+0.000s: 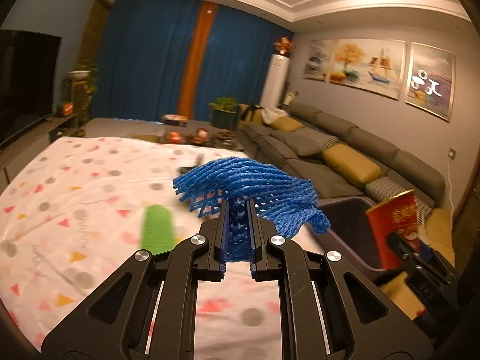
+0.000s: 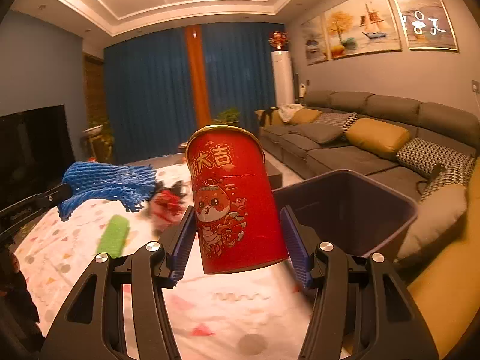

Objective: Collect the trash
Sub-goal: 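Carry the blue net and red can over the grey bin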

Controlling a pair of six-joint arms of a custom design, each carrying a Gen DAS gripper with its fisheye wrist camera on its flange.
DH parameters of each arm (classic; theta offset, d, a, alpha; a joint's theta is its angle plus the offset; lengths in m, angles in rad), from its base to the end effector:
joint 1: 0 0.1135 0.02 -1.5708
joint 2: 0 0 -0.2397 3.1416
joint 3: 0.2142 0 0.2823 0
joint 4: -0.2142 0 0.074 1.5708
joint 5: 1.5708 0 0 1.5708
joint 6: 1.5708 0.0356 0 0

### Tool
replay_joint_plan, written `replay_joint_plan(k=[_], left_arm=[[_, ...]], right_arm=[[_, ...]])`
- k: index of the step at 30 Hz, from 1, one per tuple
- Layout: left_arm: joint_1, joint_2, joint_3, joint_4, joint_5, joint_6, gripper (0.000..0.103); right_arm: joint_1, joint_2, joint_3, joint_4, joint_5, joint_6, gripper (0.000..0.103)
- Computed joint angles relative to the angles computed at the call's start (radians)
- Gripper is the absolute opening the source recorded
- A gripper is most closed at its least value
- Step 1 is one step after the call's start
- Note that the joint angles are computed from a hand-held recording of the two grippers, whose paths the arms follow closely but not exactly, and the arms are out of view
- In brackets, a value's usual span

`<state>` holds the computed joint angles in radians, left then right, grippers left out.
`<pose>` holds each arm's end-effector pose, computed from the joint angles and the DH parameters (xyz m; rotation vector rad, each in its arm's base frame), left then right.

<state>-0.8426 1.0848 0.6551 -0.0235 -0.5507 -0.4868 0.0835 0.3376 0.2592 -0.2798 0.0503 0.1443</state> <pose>0.1987 -0.1948 0.2194 0.0060 1.9665 -0.3162 0.1757 0.0129 0.1927 0.0923 1.9277 0.1039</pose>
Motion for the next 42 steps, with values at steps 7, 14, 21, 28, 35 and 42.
replay_joint_plan(k=[7, 14, 21, 28, 35, 42], left_arm=[[-0.078, 0.278, 0.192, 0.084, 0.015, 0.028, 0.01], [-0.105, 0.483, 0.366, 0.102, 0.048, 0.061, 0.01], [-0.12, 0.655, 0.53, 0.093, 0.079, 0.087, 0.01], [-0.106, 0.794, 0.663, 0.066, 0.12, 0.088, 0.01], [-0.085, 0.874, 0.746, 0.037, 0.169, 0.089, 0.01], [-0.066, 0.922, 0.804, 0.019, 0.219, 0.095, 0.01]], right_arm=[[-0.201, 0.074, 0.003, 0.074, -0.122, -0.051, 0.056], [-0.37, 0.212, 0.022, 0.196, -0.218, -0.078, 0.056], [-0.487, 0.376, 0.055, 0.316, -0.282, -0.072, 0.056], [-0.532, 0.535, 0.104, 0.4, -0.319, -0.052, 0.056], [-0.515, 0.605, 0.129, 0.437, -0.3, -0.044, 0.056], [-0.504, 0.644, 0.156, 0.444, -0.283, -0.039, 0.057]])
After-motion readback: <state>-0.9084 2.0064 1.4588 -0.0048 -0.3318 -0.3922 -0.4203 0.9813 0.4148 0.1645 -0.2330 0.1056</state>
